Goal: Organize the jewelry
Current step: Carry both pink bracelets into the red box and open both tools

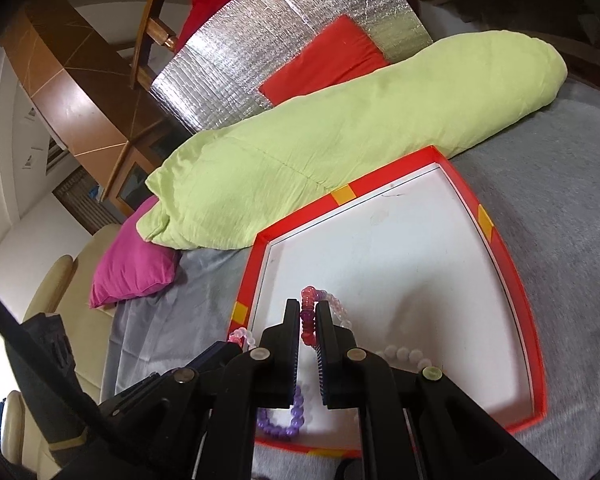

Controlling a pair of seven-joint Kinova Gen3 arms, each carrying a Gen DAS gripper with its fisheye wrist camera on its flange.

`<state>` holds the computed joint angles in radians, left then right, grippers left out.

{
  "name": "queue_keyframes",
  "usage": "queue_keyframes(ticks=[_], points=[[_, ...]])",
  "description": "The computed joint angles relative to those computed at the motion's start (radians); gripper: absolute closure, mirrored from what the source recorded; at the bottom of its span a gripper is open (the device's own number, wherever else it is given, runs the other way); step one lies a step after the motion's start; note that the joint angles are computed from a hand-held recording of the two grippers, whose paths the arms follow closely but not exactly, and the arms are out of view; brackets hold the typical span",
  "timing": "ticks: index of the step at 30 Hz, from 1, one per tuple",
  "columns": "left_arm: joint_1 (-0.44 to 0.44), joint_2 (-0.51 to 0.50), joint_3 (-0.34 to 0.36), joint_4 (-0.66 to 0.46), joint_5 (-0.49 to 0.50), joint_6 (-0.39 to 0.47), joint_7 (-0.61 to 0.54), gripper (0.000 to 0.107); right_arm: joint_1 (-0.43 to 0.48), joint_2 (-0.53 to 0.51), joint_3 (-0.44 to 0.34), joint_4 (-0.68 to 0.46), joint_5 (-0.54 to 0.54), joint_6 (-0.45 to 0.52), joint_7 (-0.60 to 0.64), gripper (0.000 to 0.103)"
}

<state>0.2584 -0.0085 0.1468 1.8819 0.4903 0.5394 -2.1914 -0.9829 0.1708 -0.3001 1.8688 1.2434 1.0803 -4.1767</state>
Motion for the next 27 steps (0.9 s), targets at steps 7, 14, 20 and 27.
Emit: queue_keyframes(ticks=[7, 14, 20, 27], points=[[0.024, 0.032, 0.025, -0.013, -0.086, -0.039, 0.087, 0.100, 0.040, 0.003, 0.021, 0.030, 0.036, -0.066, -0.055, 0.094], [0.045, 0.069, 0.041, -0.037, -0.180, -0.054, 0.193, 0.100, 0.076, 0.000, 0.030, 0.062, 0.075, -0.121, -0.107, 0.094], [0.048, 0.100, 0.048, -0.059, -0.212, -0.032, 0.245, 0.100, 0.106, -0.004, 0.033, 0.098, 0.093, -0.162, -0.179, 0.094], [0.043, 0.100, 0.050, -0.066, -0.213, -0.015, 0.259, 0.064, 0.109, -0.020, 0.024, 0.106, 0.051, -0.124, -0.174, 0.091]])
